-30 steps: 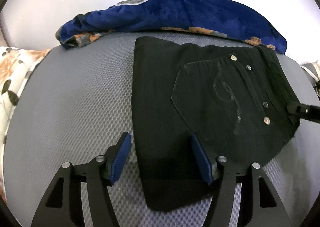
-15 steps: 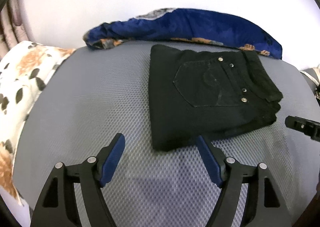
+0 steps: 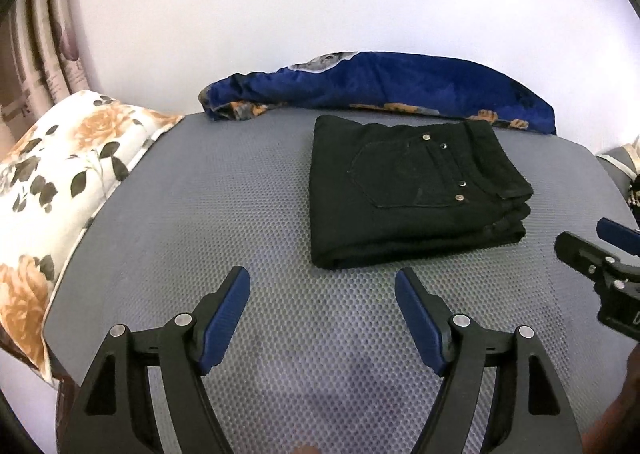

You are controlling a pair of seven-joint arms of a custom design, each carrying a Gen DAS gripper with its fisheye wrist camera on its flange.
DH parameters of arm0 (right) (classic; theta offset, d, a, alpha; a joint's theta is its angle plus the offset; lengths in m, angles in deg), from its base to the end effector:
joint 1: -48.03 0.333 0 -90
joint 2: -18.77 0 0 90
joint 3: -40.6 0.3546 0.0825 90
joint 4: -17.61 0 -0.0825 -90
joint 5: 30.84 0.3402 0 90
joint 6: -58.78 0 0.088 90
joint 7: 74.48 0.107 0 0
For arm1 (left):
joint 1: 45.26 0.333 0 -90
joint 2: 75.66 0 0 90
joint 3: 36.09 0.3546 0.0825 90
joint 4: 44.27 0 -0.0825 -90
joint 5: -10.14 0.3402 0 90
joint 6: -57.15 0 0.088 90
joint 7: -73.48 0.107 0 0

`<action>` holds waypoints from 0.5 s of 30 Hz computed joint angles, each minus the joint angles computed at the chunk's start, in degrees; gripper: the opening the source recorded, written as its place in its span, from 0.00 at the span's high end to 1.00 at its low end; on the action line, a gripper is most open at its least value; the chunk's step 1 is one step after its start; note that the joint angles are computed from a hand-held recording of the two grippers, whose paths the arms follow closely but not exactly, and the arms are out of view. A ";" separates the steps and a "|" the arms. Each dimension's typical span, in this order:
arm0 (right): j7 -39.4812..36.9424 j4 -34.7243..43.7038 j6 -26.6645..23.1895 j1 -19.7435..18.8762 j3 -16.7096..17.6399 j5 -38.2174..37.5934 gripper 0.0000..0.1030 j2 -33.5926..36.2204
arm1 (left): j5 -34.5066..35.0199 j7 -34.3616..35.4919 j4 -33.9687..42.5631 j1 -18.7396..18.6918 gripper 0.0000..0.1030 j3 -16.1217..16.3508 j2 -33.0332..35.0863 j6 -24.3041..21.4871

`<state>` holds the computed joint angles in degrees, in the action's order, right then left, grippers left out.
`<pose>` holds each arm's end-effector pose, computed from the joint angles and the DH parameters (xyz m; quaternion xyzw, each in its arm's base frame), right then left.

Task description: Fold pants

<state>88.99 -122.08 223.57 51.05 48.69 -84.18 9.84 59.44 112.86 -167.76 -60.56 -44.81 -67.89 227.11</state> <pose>0.4384 0.1350 0.4780 -0.5745 0.7364 -0.2604 0.2444 0.4916 -0.2717 0.4665 -0.5424 0.7576 -0.2764 0.2354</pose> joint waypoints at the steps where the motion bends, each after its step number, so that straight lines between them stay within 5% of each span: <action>1: 0.14 -0.05 0.04 0.05 0.06 -0.02 0.19 -0.11 | 0.52 -0.53 -0.19 -0.15 0.27 0.13 -0.25 0.00; 15: -0.60 -2.04 3.08 -0.01 0.76 3.61 0.19 0.46 | 4.63 -5.76 -0.92 0.21 0.27 -0.56 -1.80 -0.57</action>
